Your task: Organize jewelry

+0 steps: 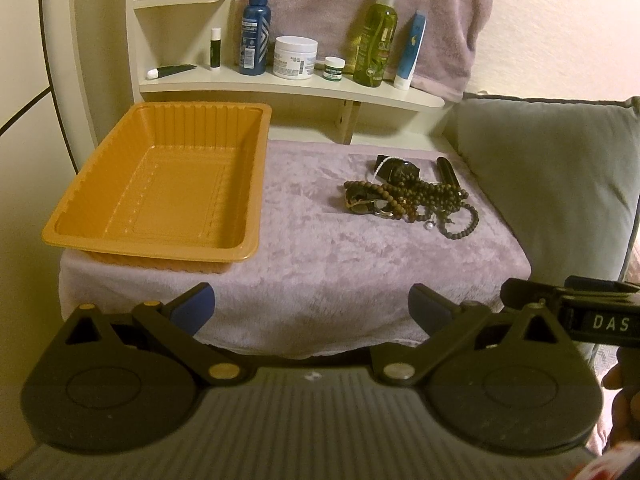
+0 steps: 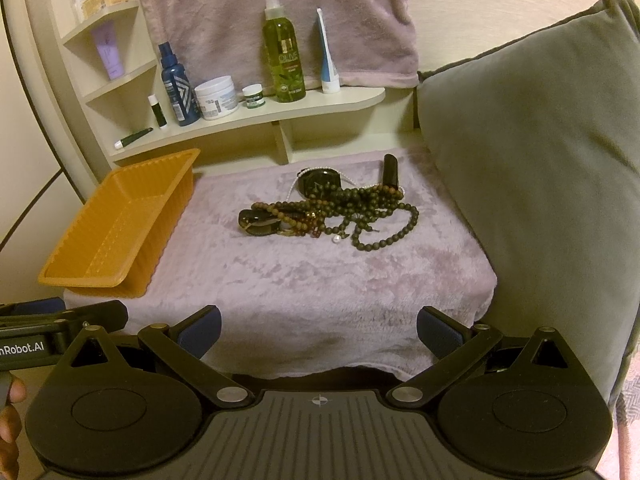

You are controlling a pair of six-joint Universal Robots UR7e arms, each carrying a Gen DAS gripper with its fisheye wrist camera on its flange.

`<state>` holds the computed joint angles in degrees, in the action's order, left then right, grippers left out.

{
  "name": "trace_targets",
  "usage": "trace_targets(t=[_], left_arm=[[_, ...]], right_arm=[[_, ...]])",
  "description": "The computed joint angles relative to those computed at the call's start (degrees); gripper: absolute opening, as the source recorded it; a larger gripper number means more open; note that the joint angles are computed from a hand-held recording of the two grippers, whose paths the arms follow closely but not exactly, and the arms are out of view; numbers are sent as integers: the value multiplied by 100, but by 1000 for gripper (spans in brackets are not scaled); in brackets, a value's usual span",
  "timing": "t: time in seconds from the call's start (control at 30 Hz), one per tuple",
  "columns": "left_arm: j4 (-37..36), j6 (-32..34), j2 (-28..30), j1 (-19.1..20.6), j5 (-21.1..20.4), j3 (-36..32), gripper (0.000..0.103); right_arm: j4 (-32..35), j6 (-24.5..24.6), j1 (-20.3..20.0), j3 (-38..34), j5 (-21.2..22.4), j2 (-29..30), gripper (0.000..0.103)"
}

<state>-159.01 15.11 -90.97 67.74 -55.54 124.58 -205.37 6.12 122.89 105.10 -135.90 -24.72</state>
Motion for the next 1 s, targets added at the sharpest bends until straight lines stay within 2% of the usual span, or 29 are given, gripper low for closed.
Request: trace_targets(t=[0.6, 0.87, 1.0], left_arm=[[58, -88, 35, 13, -28, -115, 102], [-157, 116, 112, 362, -77, -405, 102], [-24, 283, 199, 680, -223, -823, 102]], right_arm=[[-77, -40, 12, -17, 6, 14, 103], [-527, -492, -61, -211, 261, 191, 103], [-732, -829, -119, -438, 474, 354, 103]])
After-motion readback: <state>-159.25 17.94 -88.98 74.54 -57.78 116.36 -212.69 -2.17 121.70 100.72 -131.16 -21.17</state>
